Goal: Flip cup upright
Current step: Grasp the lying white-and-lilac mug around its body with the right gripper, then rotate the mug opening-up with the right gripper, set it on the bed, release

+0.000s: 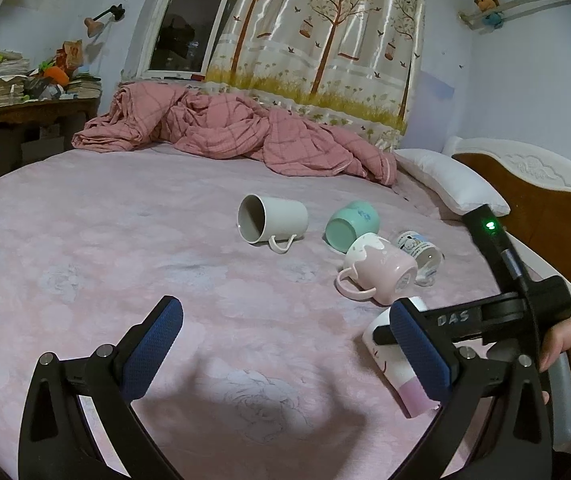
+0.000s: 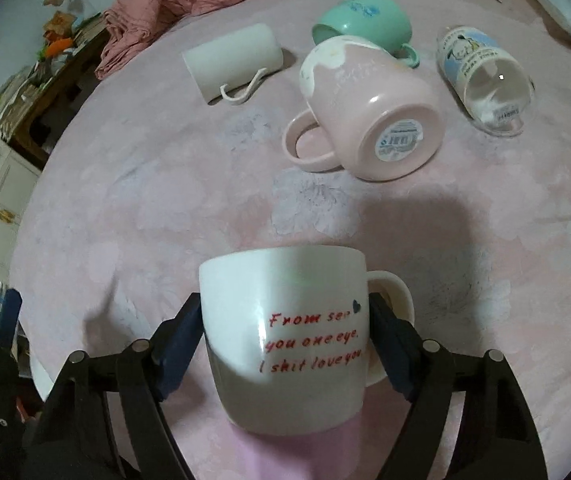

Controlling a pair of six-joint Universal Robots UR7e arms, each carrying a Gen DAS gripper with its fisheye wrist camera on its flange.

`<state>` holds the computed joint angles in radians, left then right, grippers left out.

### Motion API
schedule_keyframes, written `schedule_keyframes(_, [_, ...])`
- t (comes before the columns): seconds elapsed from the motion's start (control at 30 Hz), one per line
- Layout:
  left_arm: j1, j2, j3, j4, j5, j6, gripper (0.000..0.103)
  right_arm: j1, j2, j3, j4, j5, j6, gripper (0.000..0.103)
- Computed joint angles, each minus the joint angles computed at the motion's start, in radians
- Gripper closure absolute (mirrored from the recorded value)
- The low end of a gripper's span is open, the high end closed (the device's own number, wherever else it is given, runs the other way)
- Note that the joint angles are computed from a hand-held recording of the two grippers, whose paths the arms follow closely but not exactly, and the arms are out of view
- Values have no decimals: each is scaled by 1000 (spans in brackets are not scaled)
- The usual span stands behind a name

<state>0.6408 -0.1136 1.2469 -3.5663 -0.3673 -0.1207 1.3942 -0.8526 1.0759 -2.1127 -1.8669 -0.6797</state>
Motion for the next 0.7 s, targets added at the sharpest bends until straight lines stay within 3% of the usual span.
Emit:
schedule_keyframes(0.1, [1, -2, 1, 12, -11, -20, 0, -12, -29, 20, -37, 70, -7, 22])
schedule_keyframes(0.27, [-1, 7, -9, 21, -18, -17, 0, -20, -122, 114, -198, 185, -109, 22])
schedule_keyframes(0.43, [-5, 32, -46, 25, -14, 20, 0, -19, -167, 200, -366, 183, -225, 23])
schedule_keyframes(0.6, [-6, 52, -73, 49, 1, 34, 0, -19, -168, 212, -418, 141, -274, 23])
schedule_keyframes(0.7, [-3, 53, -77, 59, -6, 25, 0, -37, -175, 221, -421, 153, -280, 23])
